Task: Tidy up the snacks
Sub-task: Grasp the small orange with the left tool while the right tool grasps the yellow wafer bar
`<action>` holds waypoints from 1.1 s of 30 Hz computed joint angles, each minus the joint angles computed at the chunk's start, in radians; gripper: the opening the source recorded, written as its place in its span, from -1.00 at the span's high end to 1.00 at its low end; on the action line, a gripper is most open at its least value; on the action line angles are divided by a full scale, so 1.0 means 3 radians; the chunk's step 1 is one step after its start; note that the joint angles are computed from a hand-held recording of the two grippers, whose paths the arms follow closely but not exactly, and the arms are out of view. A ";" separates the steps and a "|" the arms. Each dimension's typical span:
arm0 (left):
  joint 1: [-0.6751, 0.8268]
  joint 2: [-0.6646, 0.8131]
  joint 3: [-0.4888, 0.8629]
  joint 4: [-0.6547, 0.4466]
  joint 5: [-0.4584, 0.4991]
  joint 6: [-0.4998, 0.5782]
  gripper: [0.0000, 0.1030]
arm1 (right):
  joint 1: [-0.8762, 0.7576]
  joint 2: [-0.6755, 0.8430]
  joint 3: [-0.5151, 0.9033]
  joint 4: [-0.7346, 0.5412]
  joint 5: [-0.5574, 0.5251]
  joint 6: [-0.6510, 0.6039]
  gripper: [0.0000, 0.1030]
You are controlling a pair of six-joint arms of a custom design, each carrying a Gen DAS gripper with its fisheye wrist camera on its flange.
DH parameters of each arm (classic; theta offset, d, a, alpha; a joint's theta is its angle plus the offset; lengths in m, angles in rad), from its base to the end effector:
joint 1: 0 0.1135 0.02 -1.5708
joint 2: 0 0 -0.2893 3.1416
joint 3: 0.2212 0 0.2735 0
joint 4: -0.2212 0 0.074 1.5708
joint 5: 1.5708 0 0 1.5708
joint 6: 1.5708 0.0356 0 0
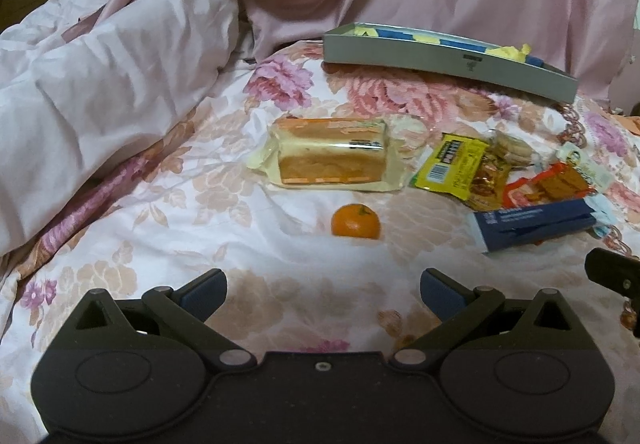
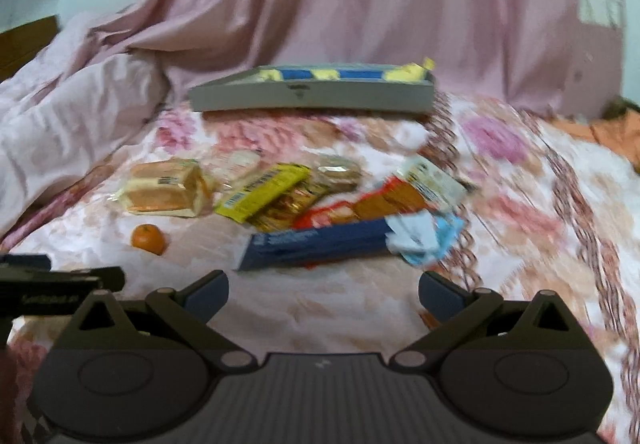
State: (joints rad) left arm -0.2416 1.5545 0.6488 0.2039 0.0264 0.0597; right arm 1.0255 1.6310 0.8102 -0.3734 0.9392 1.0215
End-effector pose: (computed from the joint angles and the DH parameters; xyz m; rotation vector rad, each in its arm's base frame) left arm 0.3016 -0.0753 0.1591 0.3553 2.2475 -0.1258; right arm 0.1792 0.2400 0.1596 0.2036 2.1504 -0.2179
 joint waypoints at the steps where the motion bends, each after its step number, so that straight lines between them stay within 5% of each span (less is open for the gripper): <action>1: 0.0019 0.0047 0.0050 -0.0005 0.0014 0.0026 -0.99 | -0.0028 -0.0008 -0.0016 0.0118 -0.0011 -0.0178 -1.00; 6: 0.0092 0.0302 0.0317 0.0002 0.0142 0.0236 -0.99 | -0.0242 -0.0009 -0.0144 0.0838 -0.0184 -0.1168 -1.00; 13: 0.0101 0.0717 0.0725 0.0007 0.0357 0.0417 -0.99 | -0.0631 0.0113 -0.0221 0.1418 -0.0653 -0.1699 -1.00; 21: 0.0176 0.0987 0.0896 0.0059 0.0688 0.0727 -0.91 | -0.1229 0.0257 -0.0093 0.1846 -0.1619 -0.2002 -0.96; 33: 0.0234 0.1083 0.1102 -0.0368 0.1062 0.0837 -0.27 | -0.1627 0.0846 0.0453 0.1859 -0.2266 -0.1634 -0.55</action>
State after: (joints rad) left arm -0.1713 1.8796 0.9794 0.0935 0.3450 0.3108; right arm 0.5374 1.8846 0.9460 0.1844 0.2593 0.5314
